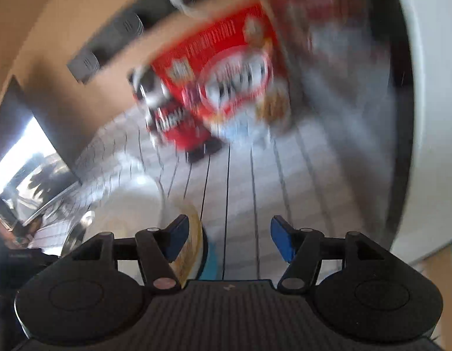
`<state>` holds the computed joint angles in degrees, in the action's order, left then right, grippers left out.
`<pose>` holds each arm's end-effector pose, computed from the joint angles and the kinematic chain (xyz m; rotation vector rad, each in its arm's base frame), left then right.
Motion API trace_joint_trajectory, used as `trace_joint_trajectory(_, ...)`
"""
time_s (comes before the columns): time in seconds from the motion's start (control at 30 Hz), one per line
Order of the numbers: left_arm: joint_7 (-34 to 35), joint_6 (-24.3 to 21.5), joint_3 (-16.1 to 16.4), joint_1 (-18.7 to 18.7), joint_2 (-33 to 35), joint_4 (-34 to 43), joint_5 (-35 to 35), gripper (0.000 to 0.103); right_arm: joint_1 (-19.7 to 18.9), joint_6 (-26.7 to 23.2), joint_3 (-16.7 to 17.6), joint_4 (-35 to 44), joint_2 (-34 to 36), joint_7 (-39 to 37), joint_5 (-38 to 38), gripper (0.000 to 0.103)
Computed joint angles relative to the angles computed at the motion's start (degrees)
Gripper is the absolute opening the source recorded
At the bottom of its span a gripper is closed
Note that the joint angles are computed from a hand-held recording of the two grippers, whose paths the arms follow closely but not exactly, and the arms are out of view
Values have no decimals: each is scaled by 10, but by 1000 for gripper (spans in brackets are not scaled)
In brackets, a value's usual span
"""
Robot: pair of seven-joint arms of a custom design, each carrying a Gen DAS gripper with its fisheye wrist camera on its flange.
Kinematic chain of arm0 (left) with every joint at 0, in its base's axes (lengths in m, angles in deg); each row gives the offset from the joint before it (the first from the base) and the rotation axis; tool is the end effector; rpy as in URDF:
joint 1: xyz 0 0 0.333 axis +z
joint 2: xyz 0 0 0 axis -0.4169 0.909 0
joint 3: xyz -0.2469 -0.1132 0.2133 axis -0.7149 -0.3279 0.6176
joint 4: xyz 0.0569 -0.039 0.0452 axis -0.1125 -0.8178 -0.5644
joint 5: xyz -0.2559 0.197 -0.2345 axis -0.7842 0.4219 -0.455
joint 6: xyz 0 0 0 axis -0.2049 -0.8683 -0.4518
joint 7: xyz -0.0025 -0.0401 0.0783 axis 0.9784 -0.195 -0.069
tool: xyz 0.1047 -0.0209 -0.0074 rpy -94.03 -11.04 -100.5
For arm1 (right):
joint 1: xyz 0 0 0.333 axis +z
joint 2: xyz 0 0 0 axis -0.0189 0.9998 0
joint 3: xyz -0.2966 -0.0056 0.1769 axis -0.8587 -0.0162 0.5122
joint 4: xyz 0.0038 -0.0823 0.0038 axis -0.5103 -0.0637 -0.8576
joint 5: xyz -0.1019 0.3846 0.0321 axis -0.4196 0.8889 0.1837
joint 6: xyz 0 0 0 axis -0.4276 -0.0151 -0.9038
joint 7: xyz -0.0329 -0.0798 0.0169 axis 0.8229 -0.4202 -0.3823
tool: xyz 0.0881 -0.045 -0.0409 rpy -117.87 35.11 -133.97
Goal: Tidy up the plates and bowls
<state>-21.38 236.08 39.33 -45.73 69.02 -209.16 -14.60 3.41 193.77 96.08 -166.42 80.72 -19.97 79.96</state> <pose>0.5501 -0.2688 0.3837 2.4915 -1.1734 1.4798 0.6805 0.1170 0.4082 -1.6686 1.4171 -0.0994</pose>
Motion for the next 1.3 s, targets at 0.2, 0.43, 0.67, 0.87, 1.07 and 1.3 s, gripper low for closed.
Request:
trace_joint_trajectory(0.2, 89, -4, 34, -40, -2, 36, -63, 33, -10, -72, -3, 36, 7, -35, 38, 63)
trace_joint_trajectory(0.43, 109, -162, 146, -132, 37, 139, -37, 33, 14, -138, -13, 167, 106, 146, -144, 63)
trace_joint_trajectory(0.67, 116, -239, 43, -36, 60, 175, -19, 45, -19, -360, 10, 353, 240, 308, -266, 66)
trace_joint_trajectory(0.87, 114, -272, -41, 39, 78, 186, -11, 66, -10, -392, 15, 384, 260, 314, -307, 75)
trace_joint_trajectory(1.07, 158, -211, -187, 160, 145, 208, -22, 86, -7, -410, 18, 405, 275, 327, -322, 76)
trace_joint_trajectory(1.3, 115, -169, -193, 169, 163, 213, 26, 96, -15, -423, 24, 415, 285, 347, -311, 81)
